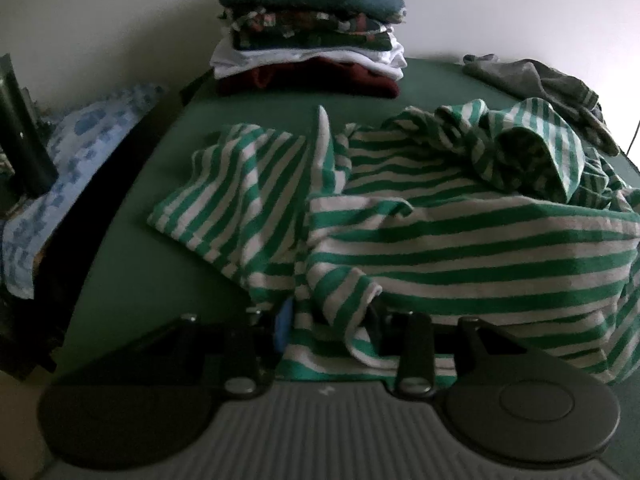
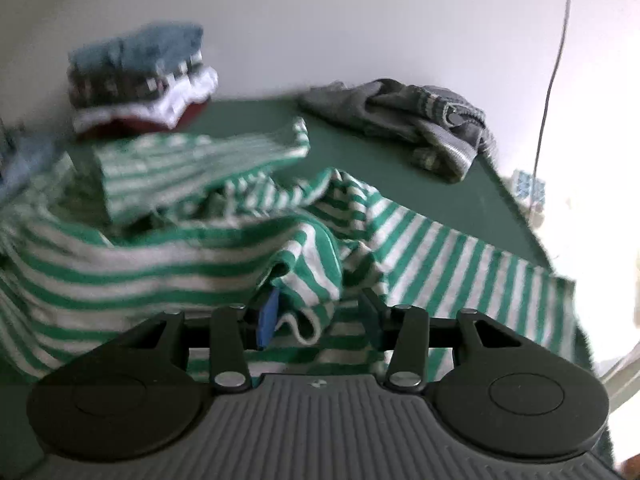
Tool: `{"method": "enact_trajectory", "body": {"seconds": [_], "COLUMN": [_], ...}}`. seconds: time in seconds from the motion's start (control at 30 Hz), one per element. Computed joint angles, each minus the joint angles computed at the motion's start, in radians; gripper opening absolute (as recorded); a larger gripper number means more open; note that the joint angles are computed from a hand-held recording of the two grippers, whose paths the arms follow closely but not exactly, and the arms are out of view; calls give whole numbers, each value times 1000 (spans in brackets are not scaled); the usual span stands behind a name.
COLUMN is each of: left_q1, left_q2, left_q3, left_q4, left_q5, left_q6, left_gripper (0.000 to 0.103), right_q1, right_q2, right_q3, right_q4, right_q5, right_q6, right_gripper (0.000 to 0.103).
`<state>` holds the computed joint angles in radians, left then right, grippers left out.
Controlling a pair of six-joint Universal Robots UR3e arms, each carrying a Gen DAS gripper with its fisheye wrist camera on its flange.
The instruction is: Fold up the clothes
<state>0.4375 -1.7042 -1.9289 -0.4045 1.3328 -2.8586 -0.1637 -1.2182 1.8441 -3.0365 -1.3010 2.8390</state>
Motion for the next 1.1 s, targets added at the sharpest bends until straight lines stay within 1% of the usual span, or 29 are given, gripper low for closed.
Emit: {"method": "enact_trajectory", "body": {"seconds": [0.03,0.07,0.1,0.13,0.17,0.23,0.27,0.33,0.37,0.43,0.5,0.53,0.57,0.63,0.73,0.8,0.83,0.87,0.9,0.93,0.97,1.0,1.1], "left_q1": [-1,1,4,7,13,24,33,42,42,40,46,49,49,55,58,63,65,66,70,74,77,81,52], "left_q2": [3,8,13,16,20,32,44,70,74,80,89,94,93,94,114,116,111,105,100,97,94,91,75], "left_q3": [-8,-17,-26,-34,-35,-33,-35,-42,-44,-48,-63,-72,-72,-67,-96,-105,-103,-99,-92,-88,-84,-80,-79], "left_q4": [13,26,39,49,43,20,1,-30,-41,-61,-55,-52,-48,-66,-49,-39,-34,-27,-30,-31,-32,-32,18], "left_q5": [5,8,10,10,6,-7,-26,-51,-48,-38,-40,-42,-39,-51,-47,-45,-42,-41,-45,-54,-64,-74,-28], "left_q6": [10,20,31,36,39,44,53,83,95,120,125,127,123,131,183,197,192,179,166,156,147,137,132], "left_gripper": [33,23,21,19,18,16,16,16,17,18,20,24,26,29,44,44,43,31,24,17,12,12,11], "right_q1": [6,3,-1,-4,-8,-27,-32,-44,-50,-41,-21,-18,-15,-7,9,20,26,23,17,10,4,-3,-23], "right_q2": [12,10,8,6,4,-13,-21,-33,-36,-24,-13,-9,-7,-6,-6,13,23,29,31,27,23,20,9], "right_q3": [-9,-5,0,4,10,47,54,58,55,55,37,31,39,57,84,87,87,76,69,72,76,80,90], "right_q4": [-1,-8,-14,-21,-30,-88,-92,-78,-62,-76,-42,-32,-45,-81,-133,-177,-197,-186,-172,-179,-186,-193,-213], "right_q5": [-12,-5,3,10,16,22,23,31,36,2,-40,-44,-42,-36,-27,-54,-67,-73,-71,-67,-62,-58,-45], "right_q6": [-8,-2,4,10,15,16,17,10,2,-8,-15,-21,-31,-68,-147,-179,-194,-178,-154,-141,-127,-113,-71], "right_gripper": [42,34,28,20,16,13,12,13,14,14,20,27,31,32,38,38,35,29,22,7,5,5,4]}}
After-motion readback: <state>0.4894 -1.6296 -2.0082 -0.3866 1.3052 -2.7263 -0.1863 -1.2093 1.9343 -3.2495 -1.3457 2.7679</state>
